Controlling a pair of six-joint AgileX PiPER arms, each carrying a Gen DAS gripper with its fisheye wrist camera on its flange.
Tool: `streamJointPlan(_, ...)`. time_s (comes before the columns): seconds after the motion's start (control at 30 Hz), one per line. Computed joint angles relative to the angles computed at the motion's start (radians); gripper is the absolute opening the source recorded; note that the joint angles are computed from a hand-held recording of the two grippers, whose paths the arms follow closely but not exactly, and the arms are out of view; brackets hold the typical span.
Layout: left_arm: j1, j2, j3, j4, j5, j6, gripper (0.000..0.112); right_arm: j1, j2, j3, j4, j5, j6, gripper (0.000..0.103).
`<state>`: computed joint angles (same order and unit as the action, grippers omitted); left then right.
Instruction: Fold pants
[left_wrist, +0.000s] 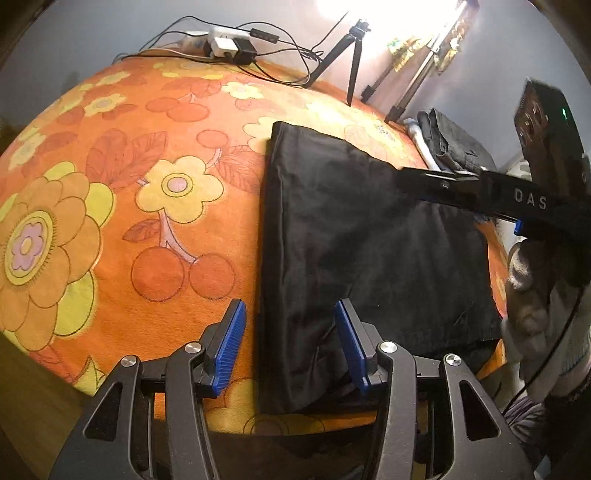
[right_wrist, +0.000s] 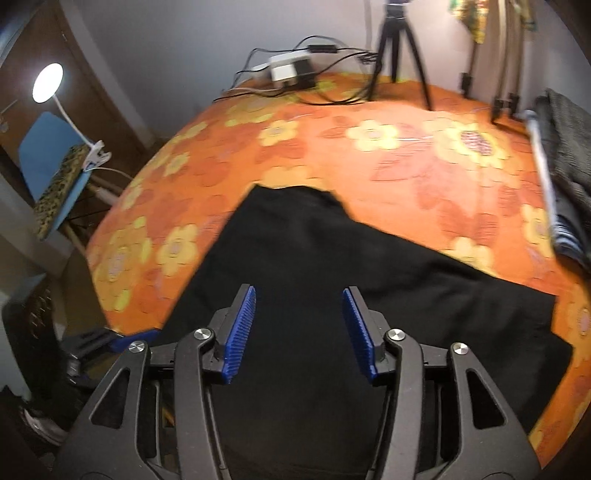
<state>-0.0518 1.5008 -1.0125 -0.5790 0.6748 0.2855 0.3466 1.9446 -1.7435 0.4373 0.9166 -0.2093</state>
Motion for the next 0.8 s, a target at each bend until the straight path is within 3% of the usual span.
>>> streamJointPlan(0.13,0.011,-0.005,0.011,-0.023,-0.011,0.015,0.046,0.051,0.067,-0.098,-0.014,0.037,0.087,0.052)
streamJointPlan(0.3,0.03,0.006,0.011,-0.078,0.005,0.058,0.027,0.091,0.168,-0.242,-0.028,0.102,0.196,0.052)
streamJointPlan(0.47,0.018,-0.014,0.021,-0.082,-0.007,0.07,0.02,0.139,0.24,-0.361,-0.062,0.164,0.261,0.052)
streamJointPlan(0.8,-0.023,-0.061,0.04,-0.043,-0.043,0.069,0.017,0.212,0.335,-0.509,-0.166,0.264,0.341,0.052)
